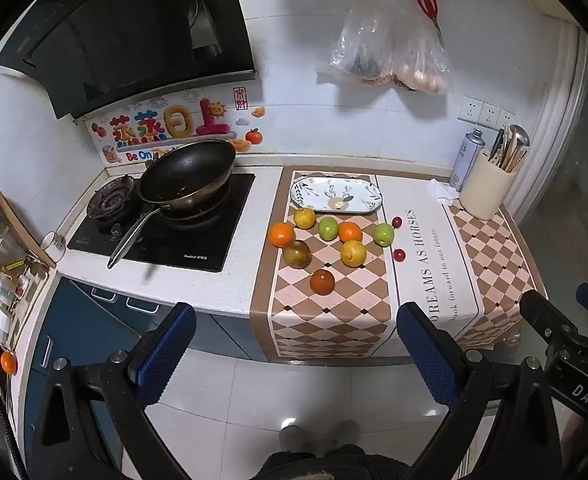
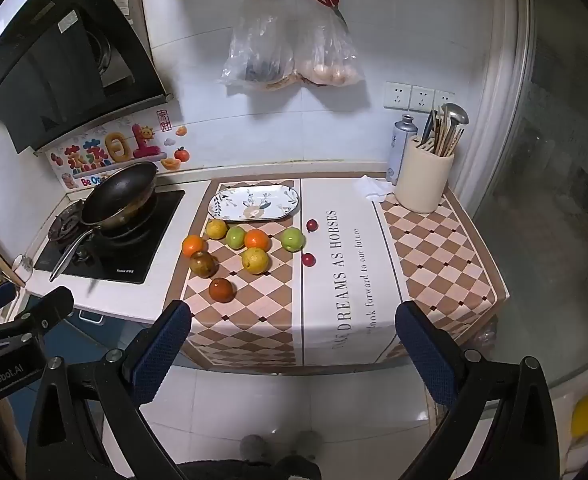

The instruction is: Organize fruits

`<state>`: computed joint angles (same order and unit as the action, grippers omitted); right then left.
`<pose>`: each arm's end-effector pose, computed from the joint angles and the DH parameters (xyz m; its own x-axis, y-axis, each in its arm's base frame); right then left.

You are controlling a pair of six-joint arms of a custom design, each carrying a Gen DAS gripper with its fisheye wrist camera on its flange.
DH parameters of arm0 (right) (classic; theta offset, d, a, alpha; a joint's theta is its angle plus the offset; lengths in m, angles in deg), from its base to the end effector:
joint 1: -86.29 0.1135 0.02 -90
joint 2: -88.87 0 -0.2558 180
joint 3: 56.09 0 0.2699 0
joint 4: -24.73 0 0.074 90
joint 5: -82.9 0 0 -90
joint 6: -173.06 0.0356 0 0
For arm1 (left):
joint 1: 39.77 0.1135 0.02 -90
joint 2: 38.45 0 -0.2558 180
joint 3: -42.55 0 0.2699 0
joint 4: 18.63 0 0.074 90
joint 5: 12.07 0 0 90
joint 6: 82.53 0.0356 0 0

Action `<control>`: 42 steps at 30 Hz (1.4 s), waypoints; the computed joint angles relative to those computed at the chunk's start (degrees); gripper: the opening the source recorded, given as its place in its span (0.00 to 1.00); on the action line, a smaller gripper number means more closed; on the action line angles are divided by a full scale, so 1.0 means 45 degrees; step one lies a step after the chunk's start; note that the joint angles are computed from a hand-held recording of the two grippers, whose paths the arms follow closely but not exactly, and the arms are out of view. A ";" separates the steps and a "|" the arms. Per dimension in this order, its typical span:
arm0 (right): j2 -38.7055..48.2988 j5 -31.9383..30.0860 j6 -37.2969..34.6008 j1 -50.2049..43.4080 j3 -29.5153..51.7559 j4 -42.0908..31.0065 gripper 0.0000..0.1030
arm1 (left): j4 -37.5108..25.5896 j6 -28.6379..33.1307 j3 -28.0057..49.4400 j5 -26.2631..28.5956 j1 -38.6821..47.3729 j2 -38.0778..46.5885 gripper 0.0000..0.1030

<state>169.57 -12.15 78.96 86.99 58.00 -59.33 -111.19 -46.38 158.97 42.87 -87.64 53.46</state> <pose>0.2733 0.0065 0.4298 -0.7666 -0.0806 -0.6370 -0.1231 0.9921 0.0226 0.2249 -0.2182 0.3855 -0.7409 -0.1662 -0.6507 -0.2293 0.9733 0.0125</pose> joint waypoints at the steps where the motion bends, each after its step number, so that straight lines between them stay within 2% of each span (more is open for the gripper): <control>1: 0.0003 0.0006 -0.0001 0.0010 0.0017 -0.0017 1.00 | -0.0012 0.0004 0.0009 0.0019 0.0005 0.0004 0.99; 42: -0.0126 0.0101 0.0059 0.0130 0.0069 -0.0172 1.00 | -0.0049 -0.0063 -0.0255 -0.0100 -0.0117 -0.0167 0.99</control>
<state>169.01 -11.70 79.23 87.57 58.31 -60.10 -111.41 -46.66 157.82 42.42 -88.17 52.71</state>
